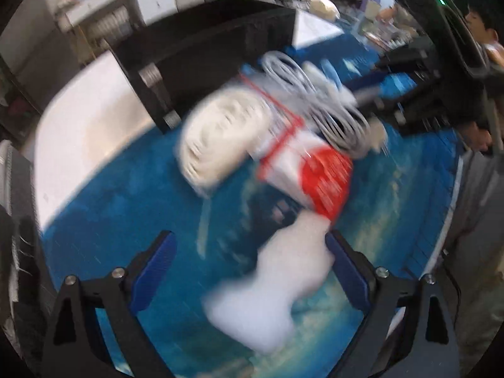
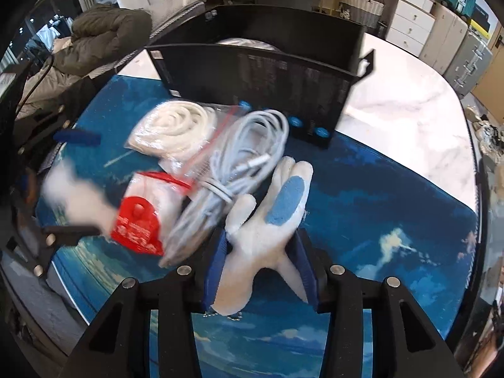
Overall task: Organize soft objects
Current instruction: 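Grasp the white plush toy with the right gripper while the left grasps the foam strip, then lift the plush toy and foam strip and release them into the black box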
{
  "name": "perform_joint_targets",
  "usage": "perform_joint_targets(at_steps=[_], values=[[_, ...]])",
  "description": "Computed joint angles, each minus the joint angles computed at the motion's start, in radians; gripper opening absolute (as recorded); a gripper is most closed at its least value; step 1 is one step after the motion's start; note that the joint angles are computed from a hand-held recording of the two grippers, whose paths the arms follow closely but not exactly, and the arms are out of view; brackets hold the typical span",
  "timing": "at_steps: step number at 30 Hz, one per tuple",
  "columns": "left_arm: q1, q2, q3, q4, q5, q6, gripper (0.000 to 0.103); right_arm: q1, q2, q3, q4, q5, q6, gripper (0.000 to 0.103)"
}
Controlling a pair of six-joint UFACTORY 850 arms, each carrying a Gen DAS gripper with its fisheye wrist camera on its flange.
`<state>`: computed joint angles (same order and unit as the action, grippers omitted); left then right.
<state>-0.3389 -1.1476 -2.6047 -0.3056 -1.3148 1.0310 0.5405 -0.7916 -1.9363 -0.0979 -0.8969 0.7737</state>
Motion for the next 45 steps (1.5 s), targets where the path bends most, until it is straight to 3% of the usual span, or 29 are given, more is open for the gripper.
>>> perform_joint_targets(at_steps=[2, 8, 9, 11, 13, 18, 21, 23, 26, 30, 33, 36, 39, 45], values=[[-0.001, 0.075, 0.135, 0.017, 0.041, 0.038, 0.091, -0.002, 0.009, 0.013, -0.005, -0.010, 0.006, 0.043], [-0.001, 0.175, 0.305, 0.034, 0.059, 0.128, 0.091, -0.009, 0.036, 0.050, -0.020, 0.002, 0.045, 0.043], [-0.003, 0.185, 0.323, 0.039, 0.066, 0.125, 0.075, -0.007, 0.028, 0.039, -0.028, -0.004, 0.043, 0.043], [-0.011, 0.212, 0.372, 0.039, 0.103, 0.124, 0.061, -0.004, 0.008, 0.011, -0.038, -0.017, 0.042, 0.043], [-0.009, 0.223, 0.383, 0.019, 0.115, 0.125, 0.037, -0.007, -0.001, 0.004, -0.025, -0.013, 0.037, 0.043], [-0.014, 0.231, 0.389, 0.016, 0.176, 0.047, 0.037, 0.013, -0.030, -0.050, -0.020, -0.067, -0.030, 0.034], [-0.009, 0.264, 0.433, -0.004, 0.248, 0.067, 0.037, 0.017, -0.028, -0.055, -0.017, -0.059, -0.034, 0.033], [-0.005, 0.247, 0.390, -0.027, 0.225, 0.062, 0.037, 0.019, -0.028, -0.063, -0.022, -0.057, -0.026, 0.033], [0.004, 0.294, 0.440, -0.090, 0.302, 0.092, 0.037, 0.024, -0.009, -0.054, -0.064, -0.035, 0.017, 0.032], [0.032, 0.402, 0.582, -0.346, 0.482, 0.252, 0.037, 0.071, 0.037, -0.032, -0.354, 0.024, 0.195, 0.032], [0.041, 0.427, 0.603, -0.501, 0.539, 0.331, 0.037, 0.092, 0.078, 0.004, -0.491, 0.113, 0.299, 0.033], [0.059, 0.467, 0.650, -0.630, 0.566, 0.426, 0.037, 0.124, 0.131, 0.068, -0.698, 0.189, 0.435, 0.033], [0.071, 0.493, 0.690, -0.785, 0.606, 0.569, 0.037, 0.154, 0.148, 0.086, -0.859, 0.191, 0.548, 0.033], [0.107, 0.500, 0.688, -0.928, 0.579, 0.669, 0.037, 0.185, 0.177, 0.111, -1.050, 0.187, 0.719, 0.033]])
